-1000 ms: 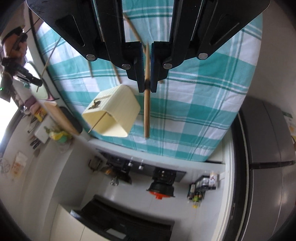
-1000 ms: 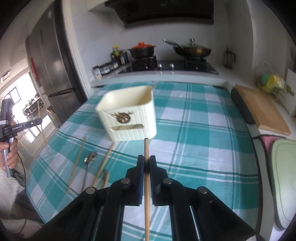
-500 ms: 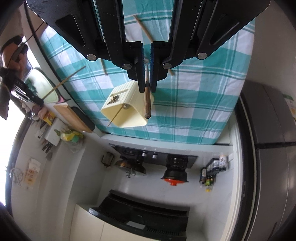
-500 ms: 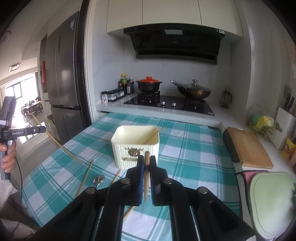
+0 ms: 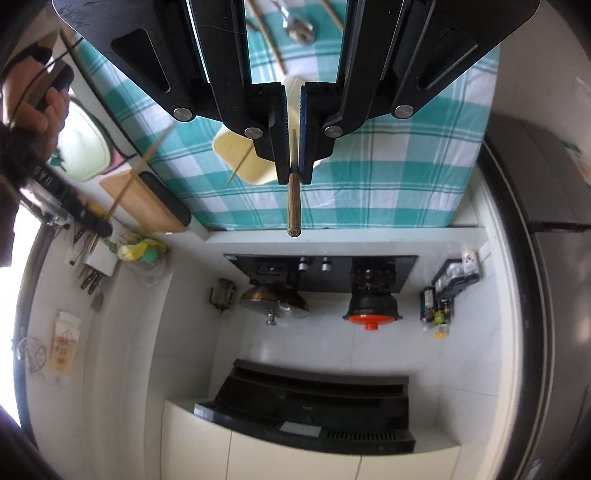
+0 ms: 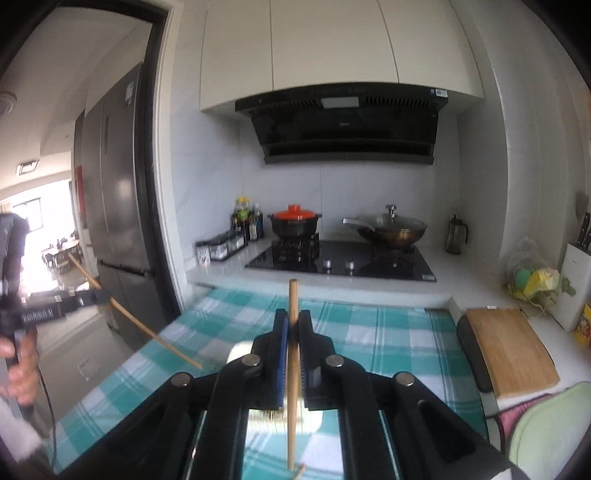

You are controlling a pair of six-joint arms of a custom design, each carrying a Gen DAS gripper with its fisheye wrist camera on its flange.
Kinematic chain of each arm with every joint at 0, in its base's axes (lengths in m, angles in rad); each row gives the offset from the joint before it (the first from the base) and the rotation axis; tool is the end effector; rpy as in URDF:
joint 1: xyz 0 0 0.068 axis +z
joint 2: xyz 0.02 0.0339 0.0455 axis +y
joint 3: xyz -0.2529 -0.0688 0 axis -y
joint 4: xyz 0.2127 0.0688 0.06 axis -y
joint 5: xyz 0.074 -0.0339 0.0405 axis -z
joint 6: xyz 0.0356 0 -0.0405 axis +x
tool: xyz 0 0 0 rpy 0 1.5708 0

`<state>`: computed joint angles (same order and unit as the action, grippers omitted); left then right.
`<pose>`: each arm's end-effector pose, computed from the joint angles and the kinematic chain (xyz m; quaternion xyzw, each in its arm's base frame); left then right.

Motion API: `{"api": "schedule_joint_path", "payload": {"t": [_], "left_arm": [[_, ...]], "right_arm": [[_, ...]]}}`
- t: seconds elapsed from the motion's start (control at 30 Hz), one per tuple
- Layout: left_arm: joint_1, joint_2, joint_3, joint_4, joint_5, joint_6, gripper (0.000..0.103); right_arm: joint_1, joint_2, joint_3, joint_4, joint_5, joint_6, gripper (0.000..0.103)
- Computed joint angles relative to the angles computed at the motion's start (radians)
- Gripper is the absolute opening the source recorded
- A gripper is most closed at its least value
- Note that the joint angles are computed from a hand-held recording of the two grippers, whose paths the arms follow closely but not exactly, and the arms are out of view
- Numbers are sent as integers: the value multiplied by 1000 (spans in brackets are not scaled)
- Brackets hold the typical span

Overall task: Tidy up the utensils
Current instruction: 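Lower the chopsticks into the holder while both tools open to release them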

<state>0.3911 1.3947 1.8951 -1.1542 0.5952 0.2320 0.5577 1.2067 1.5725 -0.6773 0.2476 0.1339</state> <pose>0.2070 0.0638 0.4542 0.0612 0.8649 -0.1206 0.4834 0.1831 0.1039 0.4487 -0.0976 0.7994 0.1042 0.5836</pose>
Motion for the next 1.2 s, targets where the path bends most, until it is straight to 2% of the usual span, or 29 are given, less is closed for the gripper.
{"api": "schedule_joint_path", "payload": {"t": [0.1, 0.2, 0.27, 0.4, 0.53, 0.6, 0.63, 0.67, 0.7, 0.73, 0.77, 0.83, 0.93, 1.0, 1.1, 1.2], "left_arm": [[-124, 78, 34, 30, -113, -49, 3], [-216, 165, 61, 16, -195, -53, 3], [-257, 208, 55, 5, -233, -42, 3], [-321, 288, 20, 14, -303, -46, 3], [-340, 366, 26, 12, -304, -79, 4], [-341, 400, 47, 5, -303, -116, 7], [-341, 411, 58, 0, -307, -136, 11], [-337, 422, 72, -14, -310, -153, 28], [-330, 423, 78, -25, -309, -167, 50], [-317, 400, 54, -19, -307, -172, 59], [-308, 375, 28, -6, -308, -169, 69], [-272, 303, -50, 10, -311, -118, 72], [-182, 146, -232, 13, -329, 36, 81], [-96, 16, -400, 47, -355, 160, 90], [105, -194, -703, 131, -344, 383, 94], [294, -318, -954, 226, -327, 519, 94]], "right_arm": [[-30, 69, 20, 116, -16, 10, 6], [-63, 157, 19, 219, -44, 19, 6], [-84, 218, 32, 223, -72, 35, 6], [-144, 365, 74, 172, -199, 119, 6], [-187, 454, 82, 142, -300, 168, 6], [-201, 490, 83, 142, -355, 188, 10], [-202, 508, 93, 134, -370, 190, 13], [-203, 529, 112, 117, -382, 192, 37], [-203, 532, 119, 100, -385, 200, 54], [-206, 507, 89, 115, -392, 214, 68], [-206, 470, 46, 140, -390, 217, 68], [-218, 378, -36, 158, -379, 207, 68], [-250, 239, -160, 108, -352, 150, 68], [-282, 92, -324, 77, -336, 86, 68], [-324, -132, -609, 45, -278, 8, 68], [-375, -369, -928, -10, -228, -31, 68]]}}
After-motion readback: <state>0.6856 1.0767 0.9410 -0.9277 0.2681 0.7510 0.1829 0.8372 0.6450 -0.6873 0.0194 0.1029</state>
